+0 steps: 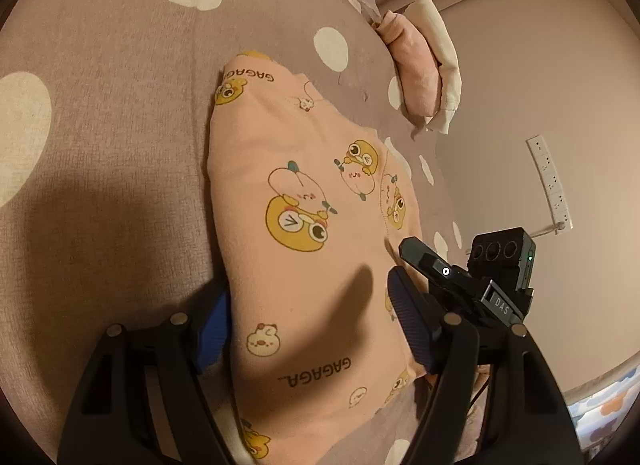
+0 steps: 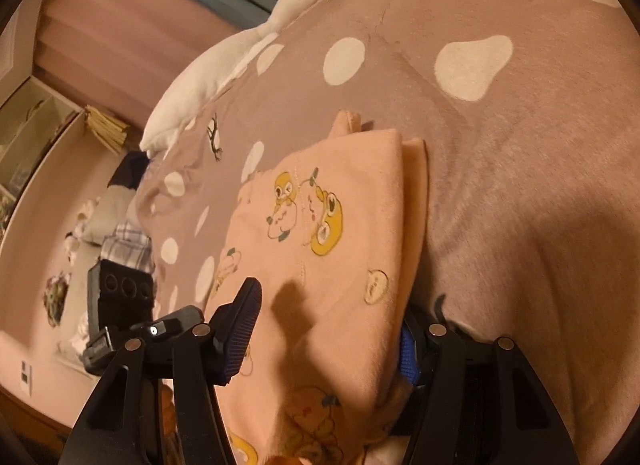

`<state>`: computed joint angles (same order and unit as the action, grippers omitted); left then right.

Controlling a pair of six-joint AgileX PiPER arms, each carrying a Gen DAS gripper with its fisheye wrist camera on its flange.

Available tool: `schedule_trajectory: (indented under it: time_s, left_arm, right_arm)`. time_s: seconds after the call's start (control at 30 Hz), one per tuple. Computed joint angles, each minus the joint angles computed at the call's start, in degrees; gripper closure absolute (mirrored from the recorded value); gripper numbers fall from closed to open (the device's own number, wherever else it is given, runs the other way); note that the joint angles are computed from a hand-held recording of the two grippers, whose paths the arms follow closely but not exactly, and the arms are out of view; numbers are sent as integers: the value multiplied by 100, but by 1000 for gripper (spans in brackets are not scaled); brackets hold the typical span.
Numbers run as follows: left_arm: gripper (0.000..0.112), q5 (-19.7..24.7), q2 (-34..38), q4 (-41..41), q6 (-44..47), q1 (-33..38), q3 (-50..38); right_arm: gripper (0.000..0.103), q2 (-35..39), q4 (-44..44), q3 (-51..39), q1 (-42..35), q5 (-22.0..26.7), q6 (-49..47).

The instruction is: Fold small clothes

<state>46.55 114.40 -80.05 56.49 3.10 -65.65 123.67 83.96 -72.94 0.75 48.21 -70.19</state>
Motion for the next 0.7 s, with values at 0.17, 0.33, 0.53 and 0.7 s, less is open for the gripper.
schedule_trajectory:
  time_s: [0.17, 0.33, 0.53, 0.7]
  left_arm:
    - [48, -370, -141, -53, 62, -159, 129]
    - [56, -673, -236, -36, 87, -250, 214]
    - [60, -1095, -350, 153, 9, -442, 245]
    - [69, -1348, -449, 214, 28, -500, 328]
  right_arm:
    - [42, -78, 236, 147, 93, -169, -314]
    - [58, -129, 432, 290, 159, -357, -495]
    - [68, -165, 646, 392, 214, -518, -718]
    - [77, -274, 818, 533, 292, -648, -1008]
